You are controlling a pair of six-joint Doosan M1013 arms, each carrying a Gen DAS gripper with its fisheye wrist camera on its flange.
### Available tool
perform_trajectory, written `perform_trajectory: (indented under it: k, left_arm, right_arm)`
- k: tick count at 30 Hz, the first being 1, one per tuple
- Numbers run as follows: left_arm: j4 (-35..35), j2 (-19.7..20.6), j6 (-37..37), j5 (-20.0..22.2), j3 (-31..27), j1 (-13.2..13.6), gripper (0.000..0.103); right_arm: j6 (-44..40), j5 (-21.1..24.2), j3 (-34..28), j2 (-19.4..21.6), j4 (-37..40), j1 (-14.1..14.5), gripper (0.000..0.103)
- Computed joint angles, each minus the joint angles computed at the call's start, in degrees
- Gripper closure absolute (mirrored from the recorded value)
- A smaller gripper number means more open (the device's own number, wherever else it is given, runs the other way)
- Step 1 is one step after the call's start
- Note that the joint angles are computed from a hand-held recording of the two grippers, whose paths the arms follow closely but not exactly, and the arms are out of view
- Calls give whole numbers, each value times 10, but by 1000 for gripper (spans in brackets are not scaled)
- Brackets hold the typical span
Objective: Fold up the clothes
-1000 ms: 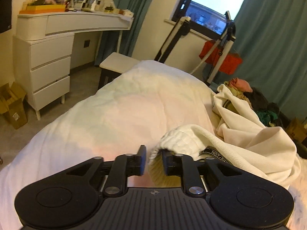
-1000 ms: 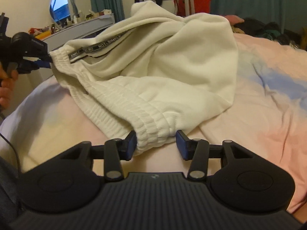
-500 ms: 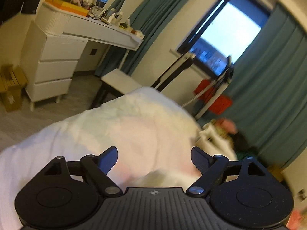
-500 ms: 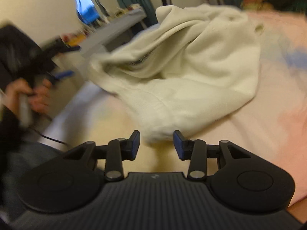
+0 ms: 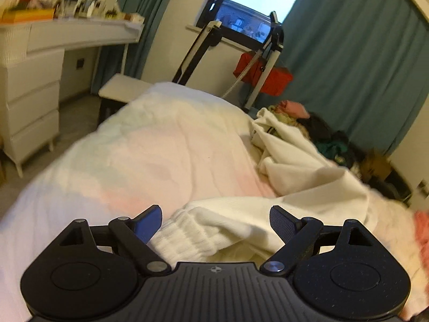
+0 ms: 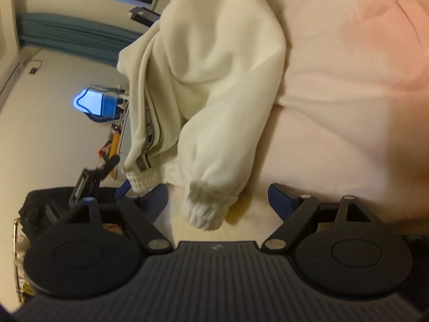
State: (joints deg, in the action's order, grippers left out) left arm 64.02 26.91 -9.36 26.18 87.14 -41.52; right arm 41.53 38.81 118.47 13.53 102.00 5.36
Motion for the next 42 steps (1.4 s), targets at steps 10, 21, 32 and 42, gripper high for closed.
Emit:
perform_trajectory:
  k: [10, 21, 32, 42]
  left_arm:
    - [-84, 30, 267, 76, -47, -23, 8]
    - [-92, 81, 321, 165, -100, -23, 38]
    - [-168, 41, 101, 27, -96, 52, 78]
    - [-260, 141, 264, 219, -340, 133, 80]
  right_arm:
    - [-25, 21, -16, 10, 25, 14, 18]
    - [-32, -45, -17, 11, 80, 37, 52]
    - [-73, -79, -67, 1, 57, 106, 82]
    - [-10, -76, -279, 147, 29, 189, 82]
